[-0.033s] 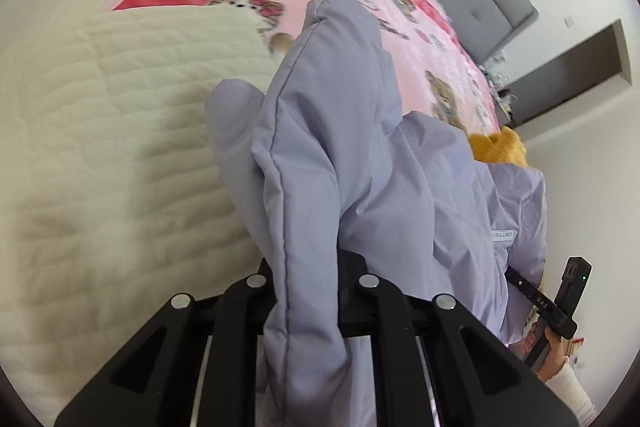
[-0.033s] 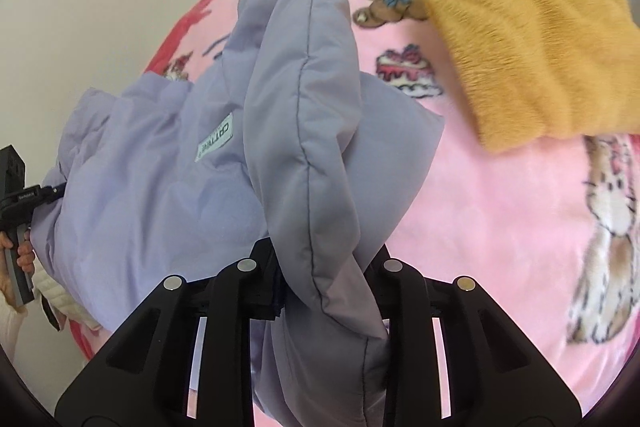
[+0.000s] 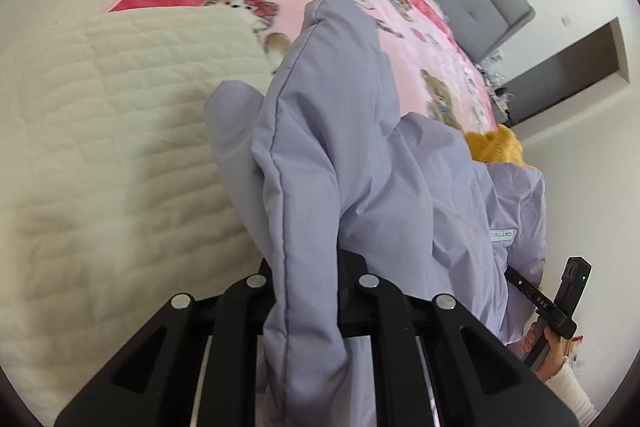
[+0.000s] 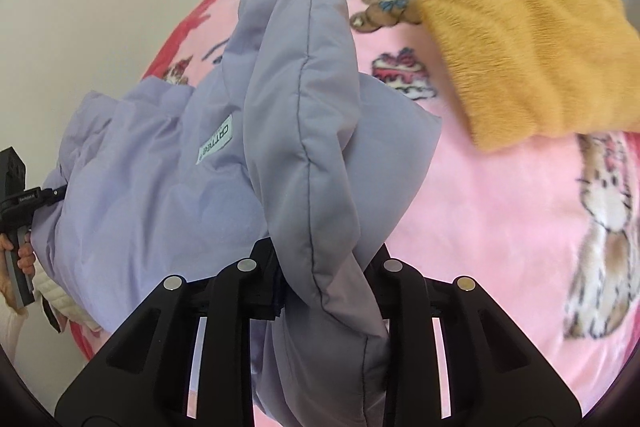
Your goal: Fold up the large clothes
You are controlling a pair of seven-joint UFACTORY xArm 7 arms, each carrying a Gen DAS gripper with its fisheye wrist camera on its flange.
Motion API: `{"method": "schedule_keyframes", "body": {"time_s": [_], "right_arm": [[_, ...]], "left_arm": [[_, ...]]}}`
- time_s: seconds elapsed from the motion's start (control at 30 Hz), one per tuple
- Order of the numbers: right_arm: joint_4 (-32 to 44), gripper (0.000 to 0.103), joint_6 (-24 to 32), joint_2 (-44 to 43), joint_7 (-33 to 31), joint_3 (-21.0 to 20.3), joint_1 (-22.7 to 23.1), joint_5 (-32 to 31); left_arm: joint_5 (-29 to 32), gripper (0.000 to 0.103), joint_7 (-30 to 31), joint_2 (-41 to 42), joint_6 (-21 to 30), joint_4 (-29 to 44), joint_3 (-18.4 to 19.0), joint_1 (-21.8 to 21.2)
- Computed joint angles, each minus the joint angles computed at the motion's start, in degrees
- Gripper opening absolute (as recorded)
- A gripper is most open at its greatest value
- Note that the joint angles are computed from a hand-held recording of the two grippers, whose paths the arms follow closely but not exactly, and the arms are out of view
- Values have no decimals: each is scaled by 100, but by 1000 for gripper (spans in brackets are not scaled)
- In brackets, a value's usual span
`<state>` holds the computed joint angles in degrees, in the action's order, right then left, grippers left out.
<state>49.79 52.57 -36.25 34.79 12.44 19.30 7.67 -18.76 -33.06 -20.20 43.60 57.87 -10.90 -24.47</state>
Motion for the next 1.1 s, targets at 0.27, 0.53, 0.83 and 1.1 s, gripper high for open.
{"method": "schedule_keyframes", "body": {"time_s": [0.27,0.53,0.83,1.1], "right_arm": [[221,24,1427,-1496,861,477,-179,-327],[119,24,2755,-3109,835,280,-141,-160],[469,24,4401,-4535,-707,-1095,-133,-611],[1726,24,5325,-4268,-1971,-1770,-419,-1238]], "left_arm": [[-144,12,-443,-672,-267,-203,-280,-294],[923,12,-1716,-684,376,664,-1311,-343],[3191,12,-4842,696,977,2390,-3467,-11],[5849,12,-6396,2888,1957,4440,-4272,-1051]]}}
